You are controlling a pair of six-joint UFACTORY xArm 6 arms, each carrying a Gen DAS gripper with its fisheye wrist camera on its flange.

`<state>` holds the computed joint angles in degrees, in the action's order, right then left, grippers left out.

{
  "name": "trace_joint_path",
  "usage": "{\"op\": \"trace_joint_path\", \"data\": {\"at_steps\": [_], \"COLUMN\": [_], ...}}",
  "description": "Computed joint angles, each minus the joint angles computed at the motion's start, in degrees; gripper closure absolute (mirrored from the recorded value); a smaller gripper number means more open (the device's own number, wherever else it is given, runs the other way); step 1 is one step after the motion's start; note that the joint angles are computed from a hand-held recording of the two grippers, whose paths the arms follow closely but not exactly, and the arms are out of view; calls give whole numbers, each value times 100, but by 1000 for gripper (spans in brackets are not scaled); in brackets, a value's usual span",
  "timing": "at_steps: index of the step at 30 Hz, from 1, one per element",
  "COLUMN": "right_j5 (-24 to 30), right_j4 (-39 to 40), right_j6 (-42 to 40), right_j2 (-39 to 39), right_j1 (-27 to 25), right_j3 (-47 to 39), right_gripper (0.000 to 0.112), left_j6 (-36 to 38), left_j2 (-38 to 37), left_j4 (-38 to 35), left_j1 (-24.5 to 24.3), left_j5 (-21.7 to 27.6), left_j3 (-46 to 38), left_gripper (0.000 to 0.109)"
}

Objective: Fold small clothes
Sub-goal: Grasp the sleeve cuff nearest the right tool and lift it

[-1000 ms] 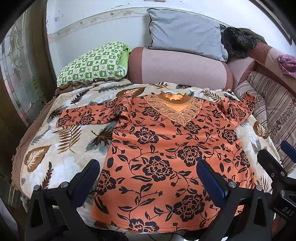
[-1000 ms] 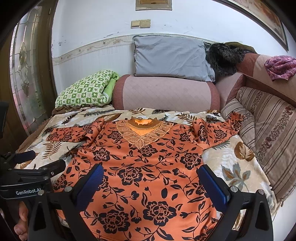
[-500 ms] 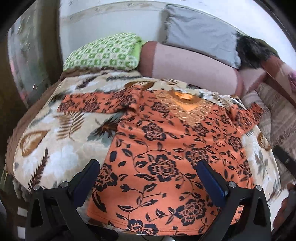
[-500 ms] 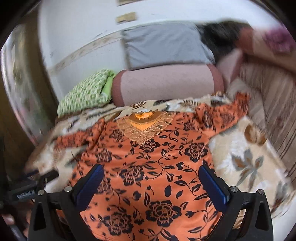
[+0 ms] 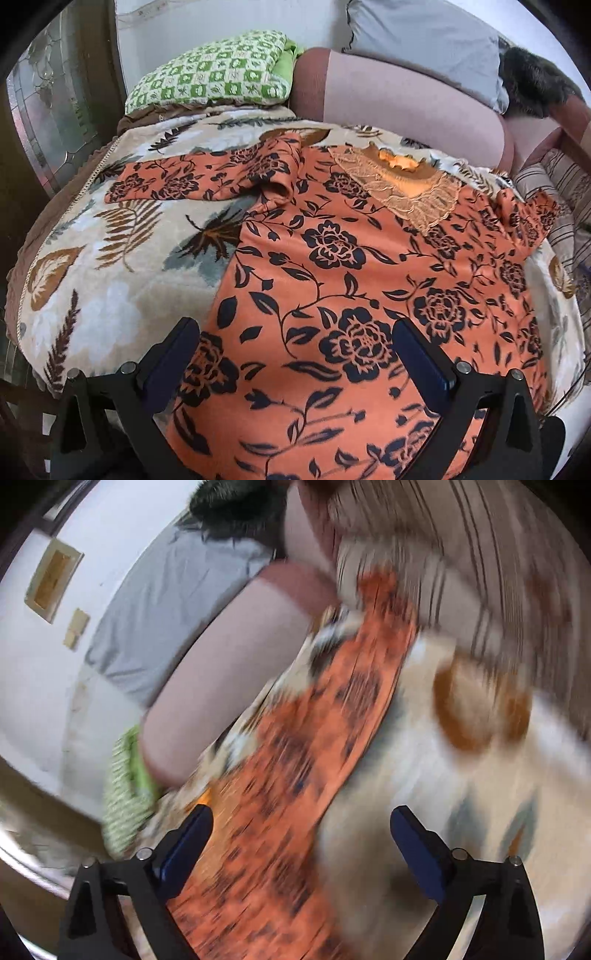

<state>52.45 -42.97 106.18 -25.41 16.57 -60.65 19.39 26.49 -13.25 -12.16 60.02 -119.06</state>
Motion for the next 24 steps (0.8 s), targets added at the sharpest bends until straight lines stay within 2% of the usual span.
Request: {"op": "trace_joint_path", "data": {"at_steps": [2, 3, 6, 10, 14, 17, 19, 20, 21, 22, 24], "right_j5": [401, 490, 352, 505, 700, 790, 1057, 1189, 1217, 1485, 1525], "right_j4": [175, 266, 540, 695, 720, 622, 525, 554, 602, 496, 251], "right_j6": [-991, -1413, -2293, -3147, -3830, -4051, -4262, -4379, -4455, -4525, -4450], "right_j2": [270, 415, 732, 1415, 2063, 2445, 2744, 2912, 2990, 3154, 3170], "right_j1": [-544, -830, -1765, -2627, -2980, -3095, -3080, -3083, -3094, -3036, -2940], "right_j3": [-446, -628, -932, -1564, -2116, -2410, -2715, -2870, -2921, -3102, -3125], "right_gripper": [32, 44, 69, 69, 69, 69, 71, 78, 96, 104, 104], "left_j6": [-49, -71, -129, -311, -515, -652, -688, -709, -744, -763, -747], "left_j2": [225, 326, 483, 819, 1279, 1632, 1771, 1842, 1871, 1898, 1867], "left_j4": [81, 151, 348, 539, 732, 906, 994, 1031, 1063, 1069, 1079], "left_j1": [-63, -101, -191, -257, -308, -331, -339, -338, -341, -337, -335], "left_j5": [36, 33, -68, -47, 46, 236, 319, 345, 356, 377, 337], "left_j3": [-203, -282, -331, -655, -1220, -1678, -1853, -1939, -1968, -2000, -1943], "left_gripper": [6, 6, 6, 6, 6, 6, 6, 6, 6, 6, 6]}}
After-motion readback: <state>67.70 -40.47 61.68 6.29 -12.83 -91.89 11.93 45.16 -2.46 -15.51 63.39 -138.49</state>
